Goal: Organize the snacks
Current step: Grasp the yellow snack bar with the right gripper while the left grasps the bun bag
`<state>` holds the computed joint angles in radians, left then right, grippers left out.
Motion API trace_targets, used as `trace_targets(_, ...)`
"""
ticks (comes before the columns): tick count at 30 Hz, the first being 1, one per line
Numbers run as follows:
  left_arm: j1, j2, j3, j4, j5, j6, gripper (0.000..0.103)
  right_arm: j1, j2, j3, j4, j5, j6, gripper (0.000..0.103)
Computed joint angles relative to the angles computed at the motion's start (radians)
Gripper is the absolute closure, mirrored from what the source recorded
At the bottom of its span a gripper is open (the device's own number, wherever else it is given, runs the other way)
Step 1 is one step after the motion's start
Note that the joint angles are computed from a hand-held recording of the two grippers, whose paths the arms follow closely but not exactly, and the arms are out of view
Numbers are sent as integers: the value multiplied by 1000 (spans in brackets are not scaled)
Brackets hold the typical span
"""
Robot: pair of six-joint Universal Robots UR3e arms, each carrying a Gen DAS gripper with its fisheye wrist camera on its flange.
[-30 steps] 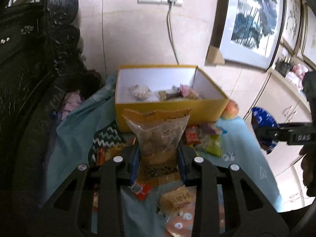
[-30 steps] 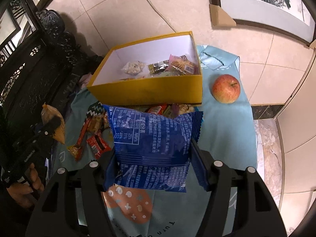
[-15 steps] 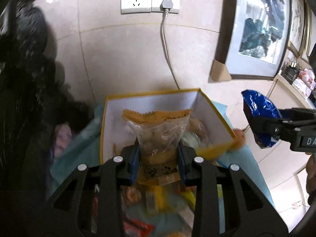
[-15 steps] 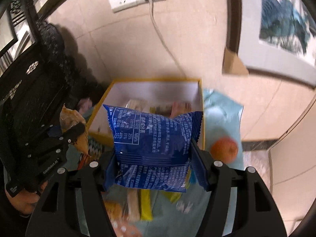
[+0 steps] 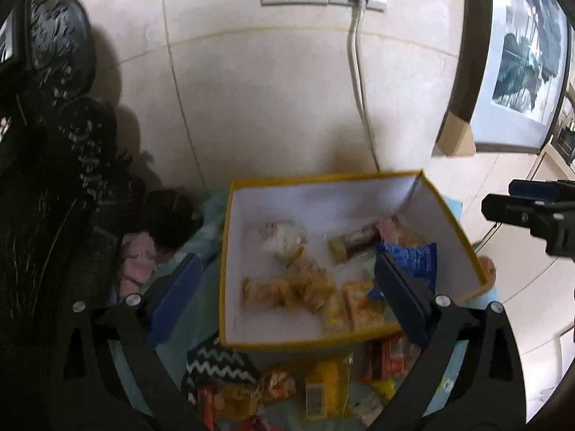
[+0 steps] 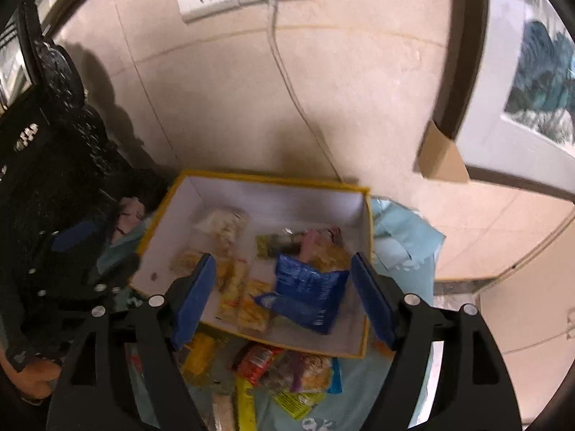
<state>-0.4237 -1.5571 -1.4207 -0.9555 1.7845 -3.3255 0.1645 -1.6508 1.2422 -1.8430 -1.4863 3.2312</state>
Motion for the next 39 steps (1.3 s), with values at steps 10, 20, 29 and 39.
trace_targets(10,-179,373,-615,139,39,-136,5,9,-412,615,1,18,38,26)
trace_targets(20,-463,276,-840,271,158,-248,7,289,-377,878,-186,-129,191,45)
trace_targets(29,-508,250,-931,417,194,-277,2,403,-123,841,-388,-192,215,45)
trace_targets(39,-425,286,-995,439,46,-249,32,469,-36,814,-399,-210,157,84)
